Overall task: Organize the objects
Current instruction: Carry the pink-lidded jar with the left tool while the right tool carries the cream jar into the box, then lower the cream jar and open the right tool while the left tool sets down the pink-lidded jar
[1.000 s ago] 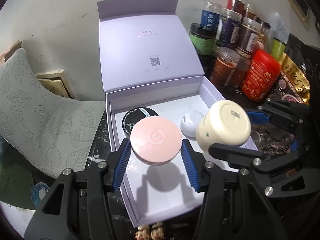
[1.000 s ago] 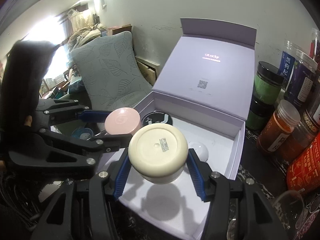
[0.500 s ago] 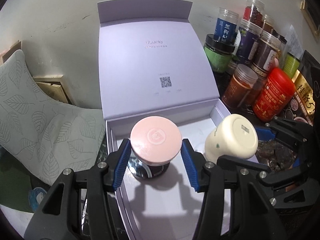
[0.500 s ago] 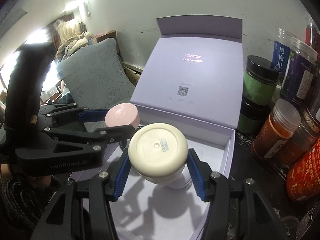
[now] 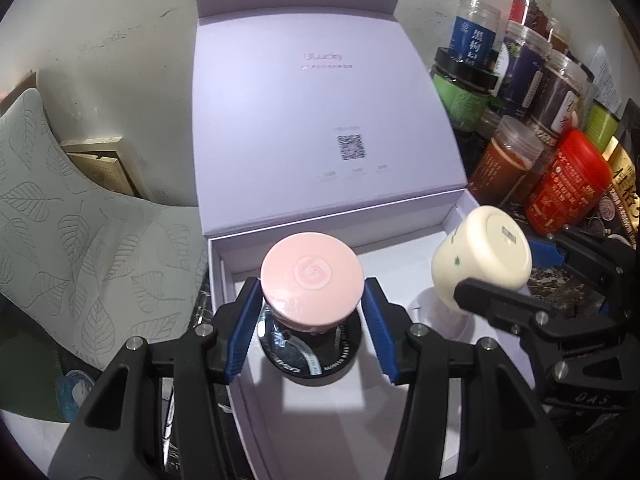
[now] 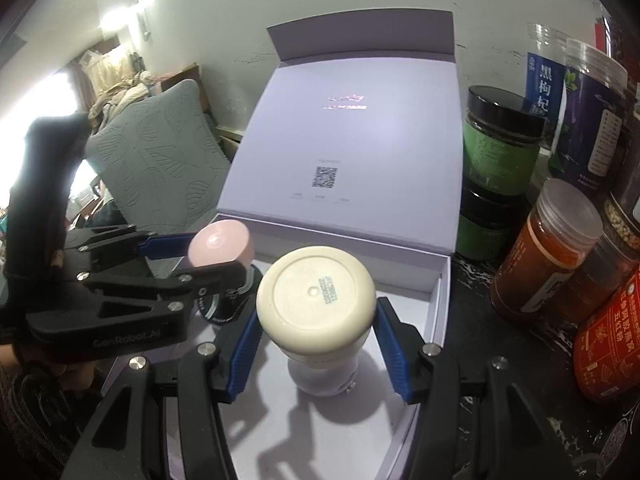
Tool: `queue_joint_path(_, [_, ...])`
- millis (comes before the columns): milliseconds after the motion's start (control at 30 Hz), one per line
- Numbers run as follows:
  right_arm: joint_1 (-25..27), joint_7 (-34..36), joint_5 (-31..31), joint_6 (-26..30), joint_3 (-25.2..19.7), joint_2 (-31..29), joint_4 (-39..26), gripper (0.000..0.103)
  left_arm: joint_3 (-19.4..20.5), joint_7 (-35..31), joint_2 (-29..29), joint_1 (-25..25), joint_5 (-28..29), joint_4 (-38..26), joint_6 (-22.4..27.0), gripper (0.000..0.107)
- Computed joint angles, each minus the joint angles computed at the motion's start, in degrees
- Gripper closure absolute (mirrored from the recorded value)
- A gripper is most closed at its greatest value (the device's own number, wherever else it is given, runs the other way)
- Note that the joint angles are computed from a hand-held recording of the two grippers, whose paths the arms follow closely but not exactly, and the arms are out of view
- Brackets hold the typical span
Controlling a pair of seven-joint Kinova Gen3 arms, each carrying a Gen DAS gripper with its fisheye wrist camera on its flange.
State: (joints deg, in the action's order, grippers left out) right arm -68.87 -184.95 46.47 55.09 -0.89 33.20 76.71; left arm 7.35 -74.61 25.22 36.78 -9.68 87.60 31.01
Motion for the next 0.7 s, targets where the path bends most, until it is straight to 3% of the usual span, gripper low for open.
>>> queue_joint_path(233, [1.7, 1.5, -2.4, 0.7, 0.6, 2.6, -2.7, 0.046, -0.3, -0.1, 1.0, -0.6, 0.2, -0.6, 0.7, 0.058])
queue_joint_path(433, [2.4, 2.6, -3.6, 0.2, 1.6, 3.8, -4.2, 0.046, 2.1, -3.4, 2.2, -3.2, 3.6, -1.4, 1.3, 0.058])
queue_joint_path(700, [3.4, 5.3, -6.6, 0.8, 1.7, 5.1, -6.7, 0.046, -0.1, -2.0, 3.3, -1.2, 2.6, -2.8, 3.1, 0.058])
